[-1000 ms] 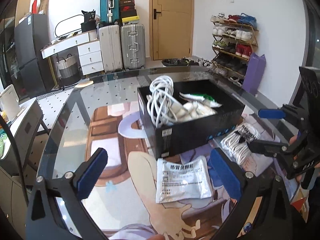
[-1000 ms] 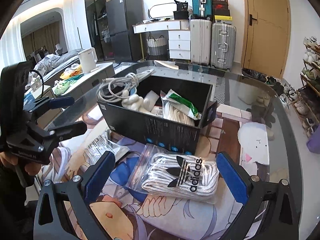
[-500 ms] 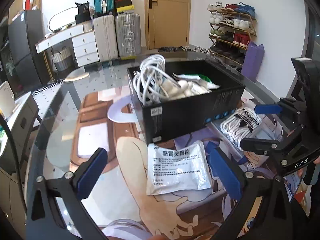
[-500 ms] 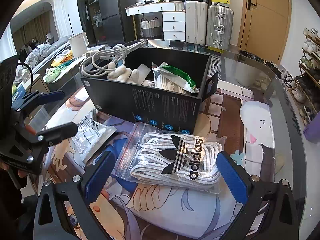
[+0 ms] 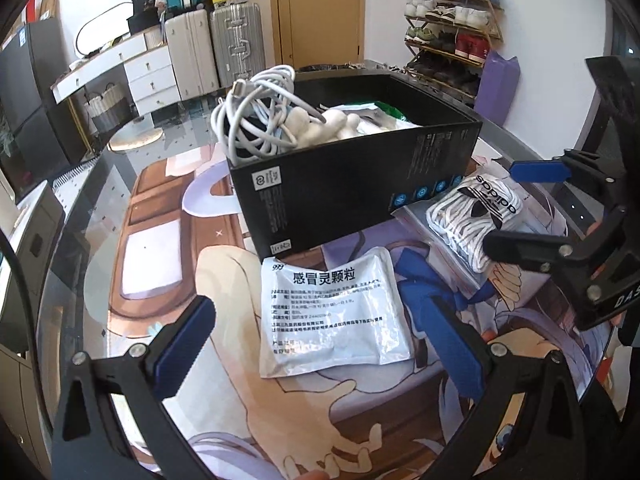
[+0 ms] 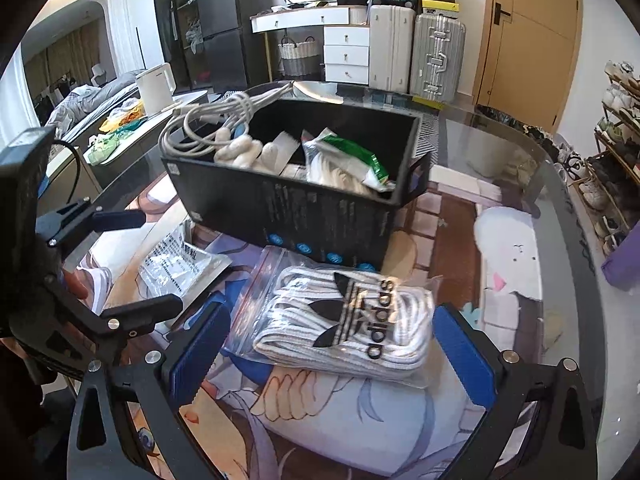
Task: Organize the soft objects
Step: 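Withdraw both tools and move the right tool toward the adidas lace bag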
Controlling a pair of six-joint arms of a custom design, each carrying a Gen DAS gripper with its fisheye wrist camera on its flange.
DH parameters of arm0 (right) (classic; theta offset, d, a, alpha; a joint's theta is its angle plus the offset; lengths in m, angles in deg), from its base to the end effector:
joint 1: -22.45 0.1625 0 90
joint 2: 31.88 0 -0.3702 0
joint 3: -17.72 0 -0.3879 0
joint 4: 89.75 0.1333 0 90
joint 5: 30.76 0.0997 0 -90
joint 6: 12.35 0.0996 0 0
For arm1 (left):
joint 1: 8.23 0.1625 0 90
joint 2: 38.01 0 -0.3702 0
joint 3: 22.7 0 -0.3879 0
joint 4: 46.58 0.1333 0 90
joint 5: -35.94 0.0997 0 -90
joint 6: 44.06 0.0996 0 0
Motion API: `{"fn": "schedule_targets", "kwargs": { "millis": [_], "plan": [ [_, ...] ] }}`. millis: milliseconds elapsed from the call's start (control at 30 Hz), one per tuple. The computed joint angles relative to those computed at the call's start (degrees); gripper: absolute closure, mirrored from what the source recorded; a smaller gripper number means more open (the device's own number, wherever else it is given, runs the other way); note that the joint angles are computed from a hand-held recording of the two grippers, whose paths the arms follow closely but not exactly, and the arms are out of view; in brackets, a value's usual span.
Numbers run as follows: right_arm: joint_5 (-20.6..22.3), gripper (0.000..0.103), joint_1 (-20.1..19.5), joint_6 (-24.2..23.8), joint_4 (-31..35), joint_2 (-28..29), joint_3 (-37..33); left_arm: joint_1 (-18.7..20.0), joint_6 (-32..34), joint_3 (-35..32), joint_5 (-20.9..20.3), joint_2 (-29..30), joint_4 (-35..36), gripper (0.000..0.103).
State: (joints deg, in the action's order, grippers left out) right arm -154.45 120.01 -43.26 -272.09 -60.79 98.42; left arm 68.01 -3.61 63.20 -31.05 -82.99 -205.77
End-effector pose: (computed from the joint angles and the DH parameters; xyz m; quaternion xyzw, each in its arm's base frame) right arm 0.1686 -0.6773 0.0385 0.2010 -0.8808 0.2698 0.3333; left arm 0.0041 -0.7075 0.1366 0.3896 0.8681 -0.1882 0.2434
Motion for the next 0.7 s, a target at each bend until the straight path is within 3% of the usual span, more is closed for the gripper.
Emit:
{"fn": "schedule_targets", "kwargs": {
  "millis": [200, 700],
  "plan": [
    [-0.48, 0.0, -0.29, 0.53, -1.19, -1.47, 0.89, 0.56, -3.55, -2.46, 0.65, 1.29, 5.28, 0.0],
    [-0.73, 0.0, -0.96, 0.94, -0.66, -2.32, 1.9, -0.11, -2.24, -1.68, 2.05, 1.39, 4.18, 0.0]
  ]
}}
